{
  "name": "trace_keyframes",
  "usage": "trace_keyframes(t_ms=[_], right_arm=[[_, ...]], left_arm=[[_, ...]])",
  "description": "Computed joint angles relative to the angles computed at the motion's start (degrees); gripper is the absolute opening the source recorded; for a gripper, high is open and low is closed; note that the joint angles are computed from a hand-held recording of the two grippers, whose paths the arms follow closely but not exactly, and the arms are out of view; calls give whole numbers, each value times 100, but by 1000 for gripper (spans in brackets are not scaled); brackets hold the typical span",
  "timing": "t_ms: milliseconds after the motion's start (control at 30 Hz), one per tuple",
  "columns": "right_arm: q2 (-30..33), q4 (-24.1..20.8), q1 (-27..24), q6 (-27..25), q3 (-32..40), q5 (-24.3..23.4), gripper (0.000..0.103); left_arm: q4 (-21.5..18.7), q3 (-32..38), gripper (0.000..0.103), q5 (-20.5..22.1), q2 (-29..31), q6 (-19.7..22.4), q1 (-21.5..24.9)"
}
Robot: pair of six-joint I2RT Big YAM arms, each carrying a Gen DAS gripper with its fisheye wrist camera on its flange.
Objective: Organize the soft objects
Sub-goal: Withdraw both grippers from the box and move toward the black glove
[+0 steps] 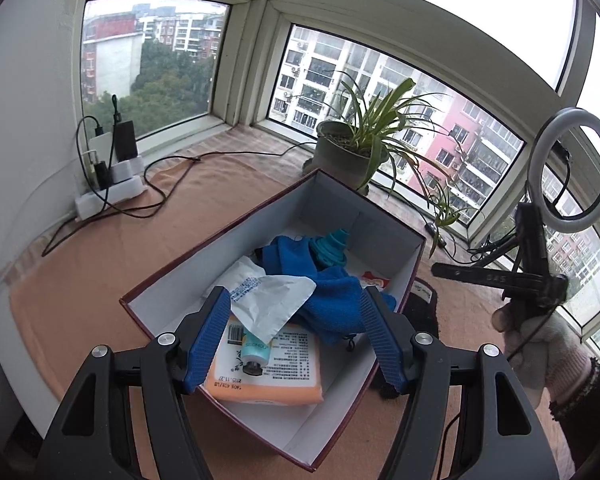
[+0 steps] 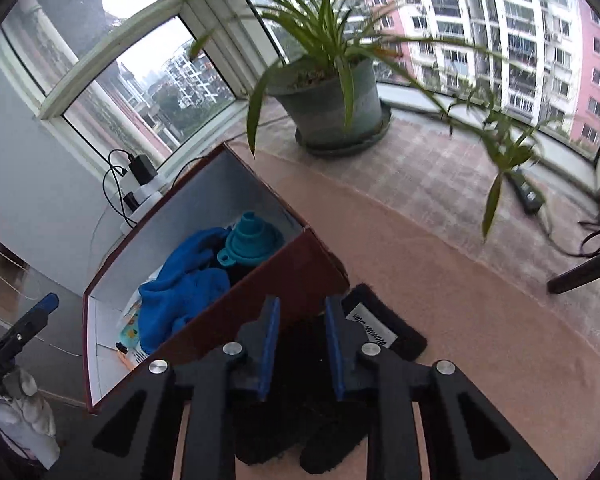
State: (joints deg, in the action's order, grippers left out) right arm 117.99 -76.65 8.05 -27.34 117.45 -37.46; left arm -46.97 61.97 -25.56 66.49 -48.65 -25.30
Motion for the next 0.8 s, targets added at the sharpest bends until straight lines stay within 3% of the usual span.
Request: trace_keyframes(t_ms=[467, 600, 800], right_arm=[[848, -374, 139, 155, 557, 73, 9], [912, -426, 247, -90, 695, 497, 1], [1045, -836, 380, -524, 1025, 1066, 0]], left_arm=[[-226, 36, 67, -80, -119, -207, 8], [-193, 43, 67, -15, -79, -231, 12], [-126, 46, 67, 112, -32, -260, 25]])
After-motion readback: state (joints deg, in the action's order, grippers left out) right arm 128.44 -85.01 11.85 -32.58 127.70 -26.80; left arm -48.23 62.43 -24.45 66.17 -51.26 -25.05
